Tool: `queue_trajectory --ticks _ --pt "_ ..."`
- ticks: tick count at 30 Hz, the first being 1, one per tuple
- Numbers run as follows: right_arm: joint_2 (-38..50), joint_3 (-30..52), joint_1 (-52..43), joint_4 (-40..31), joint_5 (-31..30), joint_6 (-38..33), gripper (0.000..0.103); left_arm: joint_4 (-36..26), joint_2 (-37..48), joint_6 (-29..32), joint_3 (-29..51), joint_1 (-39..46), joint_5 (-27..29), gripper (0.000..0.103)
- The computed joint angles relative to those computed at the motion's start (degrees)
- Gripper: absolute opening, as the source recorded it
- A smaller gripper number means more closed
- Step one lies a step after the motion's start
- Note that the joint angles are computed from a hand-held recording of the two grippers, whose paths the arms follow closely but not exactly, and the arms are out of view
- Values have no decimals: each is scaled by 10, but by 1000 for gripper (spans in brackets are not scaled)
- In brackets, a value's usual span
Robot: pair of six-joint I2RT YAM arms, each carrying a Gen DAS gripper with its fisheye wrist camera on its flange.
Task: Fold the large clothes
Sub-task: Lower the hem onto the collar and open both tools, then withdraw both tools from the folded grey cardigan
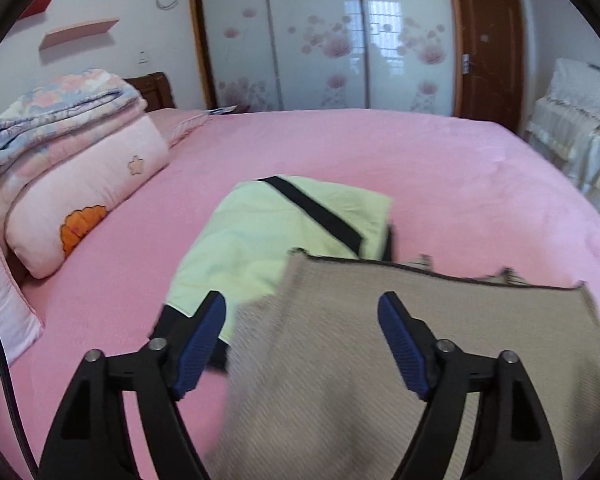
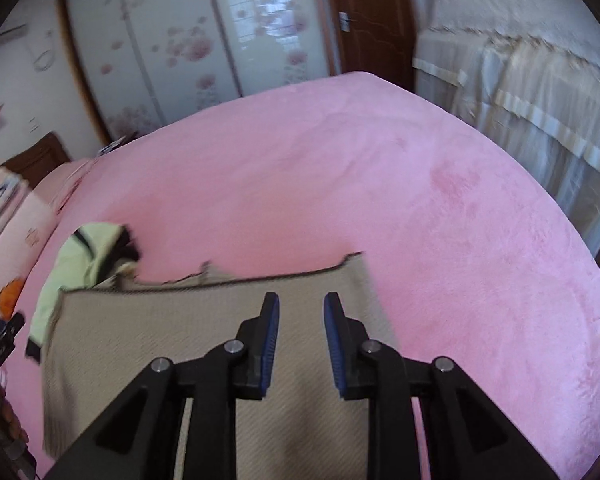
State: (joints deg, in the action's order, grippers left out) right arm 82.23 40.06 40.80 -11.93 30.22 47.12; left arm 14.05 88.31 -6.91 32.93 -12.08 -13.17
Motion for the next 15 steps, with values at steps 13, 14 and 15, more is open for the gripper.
queue_trajectory --ticks 13,14,15 --pt "238 -9 247 123 21 164 22 252 192 -201 -202 -123 -53 81" --pt "233 -32 241 137 23 163 19 284 218 -189 -208 -101 -47 82" --pt "223 -60 242 150 28 171 19 336 250 -162 -219 -63 -19 82"
